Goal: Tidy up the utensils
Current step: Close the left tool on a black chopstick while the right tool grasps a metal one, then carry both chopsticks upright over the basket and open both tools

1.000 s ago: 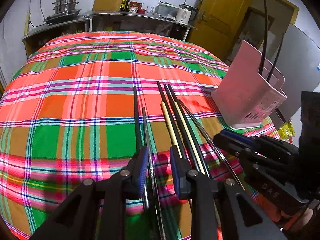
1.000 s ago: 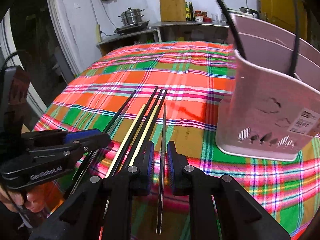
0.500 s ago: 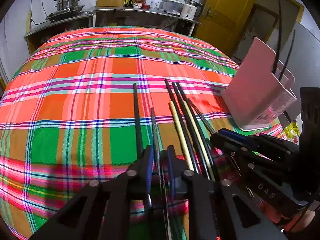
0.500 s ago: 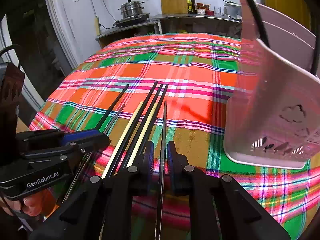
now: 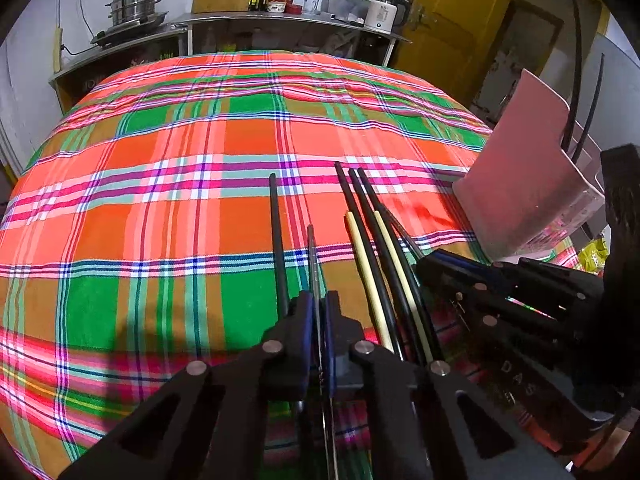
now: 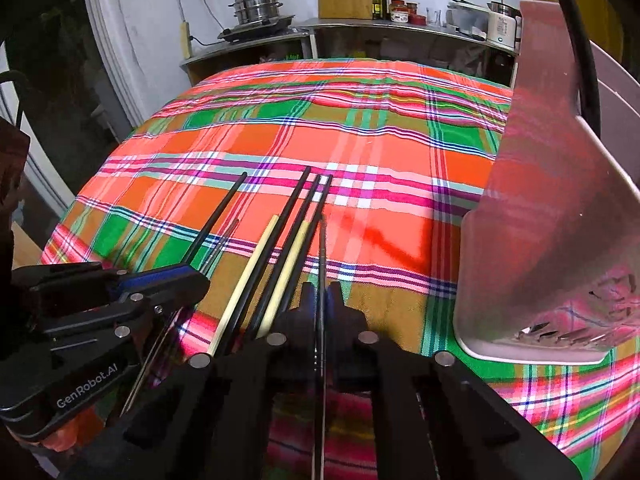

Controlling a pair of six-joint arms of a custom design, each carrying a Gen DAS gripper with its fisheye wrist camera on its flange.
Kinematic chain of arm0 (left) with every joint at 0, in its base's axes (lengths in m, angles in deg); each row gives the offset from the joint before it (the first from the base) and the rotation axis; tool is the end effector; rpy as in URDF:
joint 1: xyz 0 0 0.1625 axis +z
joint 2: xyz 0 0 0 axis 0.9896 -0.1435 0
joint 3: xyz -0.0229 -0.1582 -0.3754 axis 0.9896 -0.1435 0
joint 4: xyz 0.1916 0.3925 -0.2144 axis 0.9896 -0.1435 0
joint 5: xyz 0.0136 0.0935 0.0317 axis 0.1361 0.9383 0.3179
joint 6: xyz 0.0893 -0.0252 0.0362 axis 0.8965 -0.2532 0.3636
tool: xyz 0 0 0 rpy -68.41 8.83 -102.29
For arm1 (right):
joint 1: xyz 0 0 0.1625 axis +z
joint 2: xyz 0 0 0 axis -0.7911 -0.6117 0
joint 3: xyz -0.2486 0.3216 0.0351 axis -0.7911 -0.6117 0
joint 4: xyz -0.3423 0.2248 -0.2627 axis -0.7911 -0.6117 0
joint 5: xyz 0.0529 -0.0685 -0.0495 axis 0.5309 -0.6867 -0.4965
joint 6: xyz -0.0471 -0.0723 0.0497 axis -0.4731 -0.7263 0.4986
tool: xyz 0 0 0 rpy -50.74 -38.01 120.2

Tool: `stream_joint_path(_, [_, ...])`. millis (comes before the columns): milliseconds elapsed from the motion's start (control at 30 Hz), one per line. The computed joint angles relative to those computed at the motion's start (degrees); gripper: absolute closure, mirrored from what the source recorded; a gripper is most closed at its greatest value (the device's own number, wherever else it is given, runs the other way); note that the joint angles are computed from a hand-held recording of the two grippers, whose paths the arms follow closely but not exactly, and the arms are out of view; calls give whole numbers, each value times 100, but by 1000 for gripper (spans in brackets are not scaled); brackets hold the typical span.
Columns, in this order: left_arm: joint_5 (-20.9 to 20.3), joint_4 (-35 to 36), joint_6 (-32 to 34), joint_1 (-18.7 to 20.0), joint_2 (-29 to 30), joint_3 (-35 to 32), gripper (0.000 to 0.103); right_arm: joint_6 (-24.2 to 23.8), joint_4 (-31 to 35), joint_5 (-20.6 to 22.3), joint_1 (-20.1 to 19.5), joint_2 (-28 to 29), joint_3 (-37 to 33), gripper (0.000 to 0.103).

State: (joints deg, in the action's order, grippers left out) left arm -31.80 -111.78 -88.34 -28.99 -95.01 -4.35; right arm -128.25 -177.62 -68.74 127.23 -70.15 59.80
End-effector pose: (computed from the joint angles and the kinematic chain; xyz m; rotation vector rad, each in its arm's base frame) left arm -0.3040 -0.7162 -0.0782 0.5471 2.5340 -0.5892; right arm -0.0686 -0.6765 0.3524 0.6310 -2.4594 0.5750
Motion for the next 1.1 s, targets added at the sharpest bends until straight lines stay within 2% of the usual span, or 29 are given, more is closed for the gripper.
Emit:
stream_joint_path(300, [-161,-186,-29,-41,-175,155,97,140,174,350,-58,-265,87,97])
stream_joint_path(633, [-144,-689,157,-304,-616,595,97,162,283,956,-58,-788,256,97])
stream_joint_path(1100, [-267,-1033,364,-686,-977,909,97,163,141,1506,-106,-1552,651,97])
